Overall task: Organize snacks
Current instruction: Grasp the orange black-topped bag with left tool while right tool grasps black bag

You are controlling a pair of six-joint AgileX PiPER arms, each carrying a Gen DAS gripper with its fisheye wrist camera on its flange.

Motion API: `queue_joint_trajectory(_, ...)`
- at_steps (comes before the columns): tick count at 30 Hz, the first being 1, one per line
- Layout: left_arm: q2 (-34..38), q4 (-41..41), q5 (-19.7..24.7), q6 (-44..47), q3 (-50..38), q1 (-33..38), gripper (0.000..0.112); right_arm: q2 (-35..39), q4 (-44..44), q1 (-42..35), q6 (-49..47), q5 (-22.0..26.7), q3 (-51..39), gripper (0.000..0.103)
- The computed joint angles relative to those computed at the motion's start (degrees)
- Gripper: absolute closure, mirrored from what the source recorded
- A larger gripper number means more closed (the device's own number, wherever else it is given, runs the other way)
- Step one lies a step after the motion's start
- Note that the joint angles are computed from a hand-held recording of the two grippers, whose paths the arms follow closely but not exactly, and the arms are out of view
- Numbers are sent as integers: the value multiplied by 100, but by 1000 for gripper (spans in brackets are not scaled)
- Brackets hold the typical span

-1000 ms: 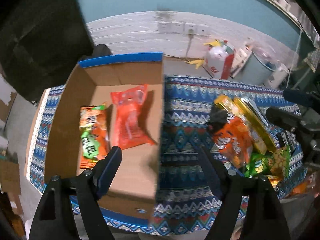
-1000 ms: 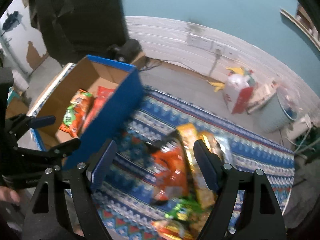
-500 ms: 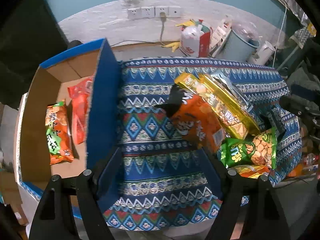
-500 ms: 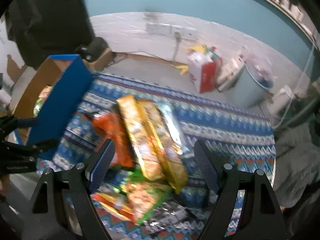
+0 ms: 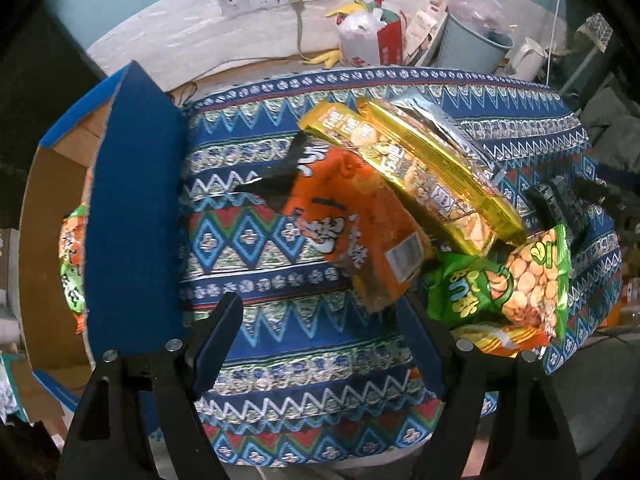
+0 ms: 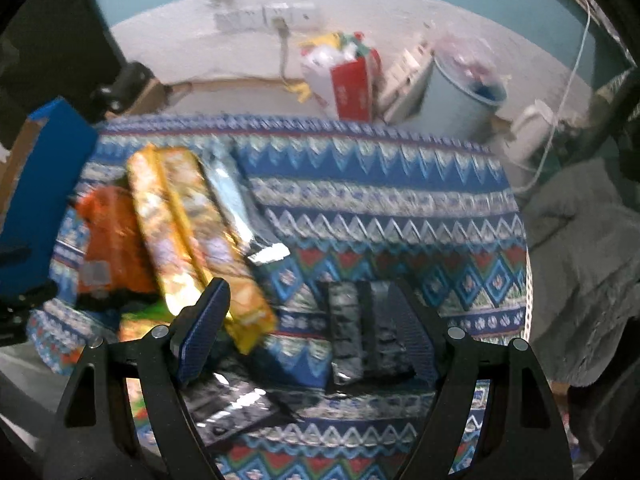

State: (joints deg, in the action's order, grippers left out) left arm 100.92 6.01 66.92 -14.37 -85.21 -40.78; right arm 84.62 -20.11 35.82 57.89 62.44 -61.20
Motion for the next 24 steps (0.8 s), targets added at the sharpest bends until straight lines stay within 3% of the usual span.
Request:
queue_joint_trajectory(19, 1300, -830, 188, -513, -1260, 312, 32, 488, 614, -1020, -605, -954, 1451, 23)
queue_joint_trajectory(24, 1659, -820, 241, -609, -1636, 304, 26, 583, 327, -978, -578, -1128, 1571, 23)
